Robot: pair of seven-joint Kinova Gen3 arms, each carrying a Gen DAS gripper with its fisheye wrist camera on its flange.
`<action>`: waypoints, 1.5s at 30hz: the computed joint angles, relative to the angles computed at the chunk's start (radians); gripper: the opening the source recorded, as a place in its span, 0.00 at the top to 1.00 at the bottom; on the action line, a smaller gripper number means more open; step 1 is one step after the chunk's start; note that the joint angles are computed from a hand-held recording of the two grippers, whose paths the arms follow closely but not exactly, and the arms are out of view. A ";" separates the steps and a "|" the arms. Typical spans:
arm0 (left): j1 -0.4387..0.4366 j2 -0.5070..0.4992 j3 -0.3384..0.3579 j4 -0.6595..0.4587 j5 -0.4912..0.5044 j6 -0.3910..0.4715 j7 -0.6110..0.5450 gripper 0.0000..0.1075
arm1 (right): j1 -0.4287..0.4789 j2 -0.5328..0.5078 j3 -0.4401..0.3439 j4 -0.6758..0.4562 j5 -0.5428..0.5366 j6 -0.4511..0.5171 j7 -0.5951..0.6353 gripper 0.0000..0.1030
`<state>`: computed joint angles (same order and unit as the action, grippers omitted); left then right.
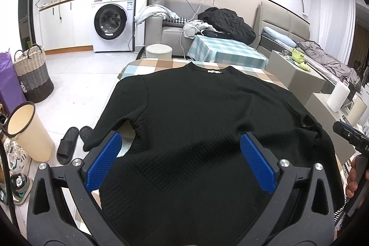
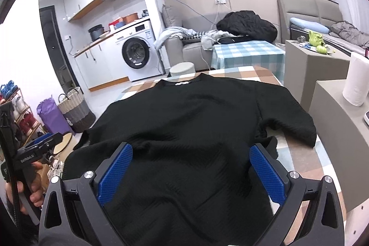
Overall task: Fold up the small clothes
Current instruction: 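Roll the right tool and grasp the sweater's side edge and sleeve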
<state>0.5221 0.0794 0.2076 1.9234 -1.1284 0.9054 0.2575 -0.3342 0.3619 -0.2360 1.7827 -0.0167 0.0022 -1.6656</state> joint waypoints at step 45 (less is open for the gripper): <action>-0.069 0.250 -0.270 -0.213 0.246 -0.289 -0.354 0.05 | 0.327 0.315 -0.055 -0.409 -0.298 0.362 -0.304 0.11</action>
